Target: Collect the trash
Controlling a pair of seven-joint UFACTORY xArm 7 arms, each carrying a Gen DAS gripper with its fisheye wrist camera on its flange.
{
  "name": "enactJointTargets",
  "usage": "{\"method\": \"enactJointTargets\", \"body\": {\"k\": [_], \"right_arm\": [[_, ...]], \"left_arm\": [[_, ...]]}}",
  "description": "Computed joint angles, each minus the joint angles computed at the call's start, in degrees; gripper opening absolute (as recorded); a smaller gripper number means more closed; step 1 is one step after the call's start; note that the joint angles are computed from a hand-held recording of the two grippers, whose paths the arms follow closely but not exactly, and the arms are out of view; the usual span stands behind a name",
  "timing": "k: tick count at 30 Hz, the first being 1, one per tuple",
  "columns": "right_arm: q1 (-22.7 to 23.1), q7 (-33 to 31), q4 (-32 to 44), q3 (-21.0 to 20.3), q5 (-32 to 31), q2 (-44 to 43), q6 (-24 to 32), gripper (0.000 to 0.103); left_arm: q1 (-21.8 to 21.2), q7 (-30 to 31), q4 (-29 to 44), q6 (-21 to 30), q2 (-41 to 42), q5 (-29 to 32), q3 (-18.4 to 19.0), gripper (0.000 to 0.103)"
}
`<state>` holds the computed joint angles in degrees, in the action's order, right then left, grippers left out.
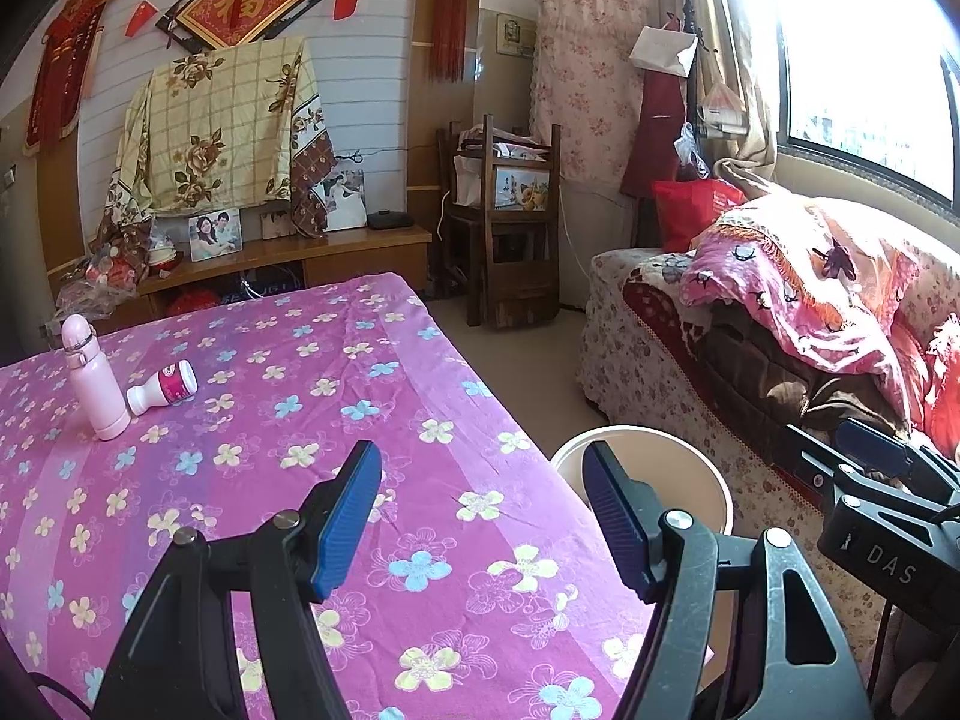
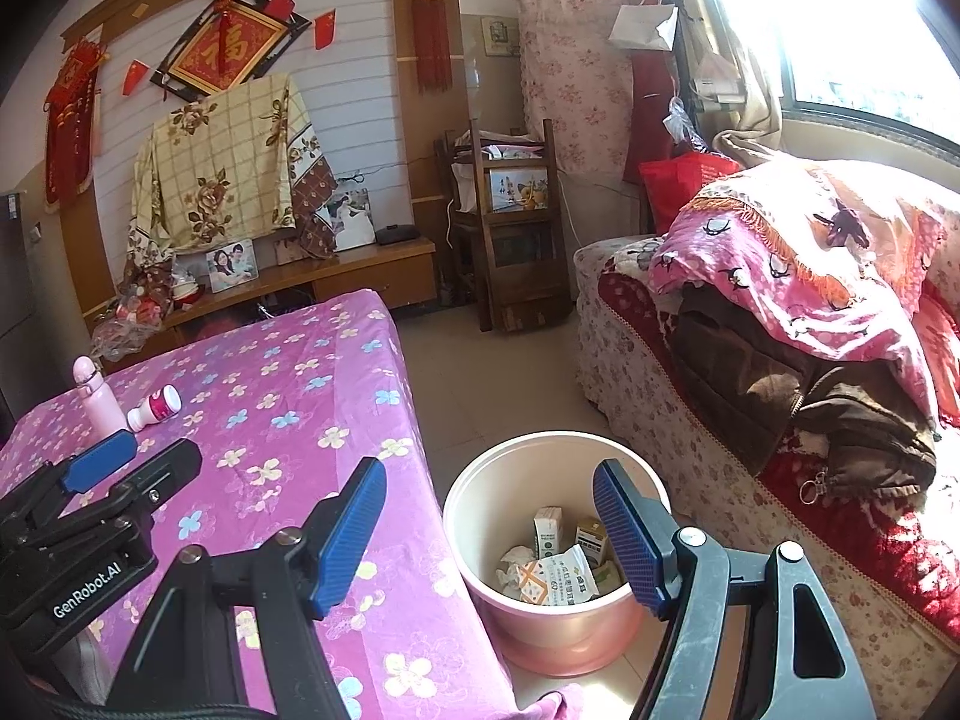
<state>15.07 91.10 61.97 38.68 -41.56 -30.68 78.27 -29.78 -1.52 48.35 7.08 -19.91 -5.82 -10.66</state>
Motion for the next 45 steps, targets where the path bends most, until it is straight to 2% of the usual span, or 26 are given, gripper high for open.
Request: {"method": "enactJointTargets", "body": {"k": [45], "right_arm": [[1.35,0.63,-0.96,-0.96,0.73,-0.04,-0.06,0.075]], "left_arm": [[-0.29,-0.4,-0.36,0.19,-0.02,0.2,-0.18,0.07]]}}
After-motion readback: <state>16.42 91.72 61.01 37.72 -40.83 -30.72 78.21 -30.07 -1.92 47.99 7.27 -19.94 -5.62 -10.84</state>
